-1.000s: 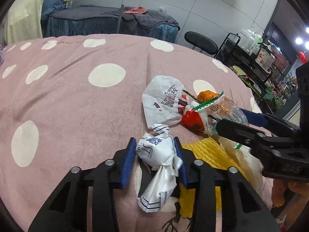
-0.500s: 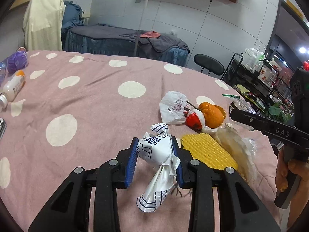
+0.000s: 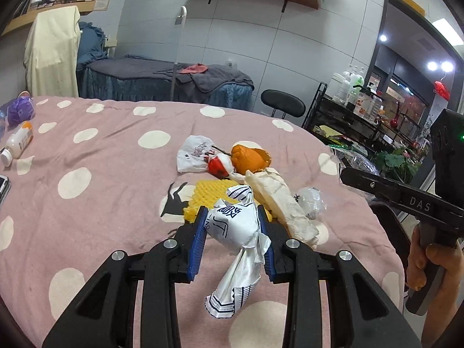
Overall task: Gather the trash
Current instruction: 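Carry the clear snack bag over the brown bin and open the right tool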
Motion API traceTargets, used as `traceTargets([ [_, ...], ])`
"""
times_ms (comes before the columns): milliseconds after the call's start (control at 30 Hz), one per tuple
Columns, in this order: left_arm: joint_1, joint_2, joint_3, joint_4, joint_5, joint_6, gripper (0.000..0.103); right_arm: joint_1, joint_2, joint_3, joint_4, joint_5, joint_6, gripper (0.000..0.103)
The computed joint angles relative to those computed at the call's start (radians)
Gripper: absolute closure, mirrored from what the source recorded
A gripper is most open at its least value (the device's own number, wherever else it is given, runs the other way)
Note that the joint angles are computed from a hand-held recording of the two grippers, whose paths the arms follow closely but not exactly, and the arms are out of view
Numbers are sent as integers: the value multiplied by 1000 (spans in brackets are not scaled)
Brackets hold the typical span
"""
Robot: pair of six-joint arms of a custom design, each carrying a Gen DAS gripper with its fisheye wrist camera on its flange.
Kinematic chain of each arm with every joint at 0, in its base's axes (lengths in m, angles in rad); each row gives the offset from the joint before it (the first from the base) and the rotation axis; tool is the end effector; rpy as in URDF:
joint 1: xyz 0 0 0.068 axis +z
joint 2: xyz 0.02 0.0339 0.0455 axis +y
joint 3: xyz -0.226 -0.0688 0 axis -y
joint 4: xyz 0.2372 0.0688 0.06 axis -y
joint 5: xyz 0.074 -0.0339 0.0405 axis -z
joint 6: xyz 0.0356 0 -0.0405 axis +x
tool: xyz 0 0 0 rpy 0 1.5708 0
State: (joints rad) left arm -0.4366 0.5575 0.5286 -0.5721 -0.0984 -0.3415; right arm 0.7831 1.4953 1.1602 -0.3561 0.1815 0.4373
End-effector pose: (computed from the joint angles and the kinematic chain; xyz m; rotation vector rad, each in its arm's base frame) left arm 0.1440 -0.0634 0.2243 0.0473 2.1878 -0.3375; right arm 0.2389 0.2287 0.2480 -0.2968 2.2682 0.4458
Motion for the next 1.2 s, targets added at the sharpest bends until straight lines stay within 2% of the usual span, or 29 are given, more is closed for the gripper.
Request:
traceTargets([
  [67,-97,0,7,-9,-80,-30,70,0,-74,-66,-4,30,4,61],
  [133,-166,14,15,-7,-121,-51,70,3,-161,-138,-11,67,7,61],
  [300,-316,76,38,31,-193,-102,70,-17,-373,-279,-65,123,33,61],
  [533,-496,200,82,109,-282,-179,70,-83,-583,-424,-139,153,79,61],
  [733,-582,312,126,173,-301,-204,70,-168,-721,-522,-206,151,109,61],
  [900,-629,406,170,226,-290,-212,70,-308,-862,-600,-284,117,97,61],
  [1033,-659,467,204,255,-287,-207,70,-463,-935,-644,-326,63,43,61],
  [1200,-685,550,259,288,-278,-192,70,-654,-956,-701,-327,-17,-35,61],
])
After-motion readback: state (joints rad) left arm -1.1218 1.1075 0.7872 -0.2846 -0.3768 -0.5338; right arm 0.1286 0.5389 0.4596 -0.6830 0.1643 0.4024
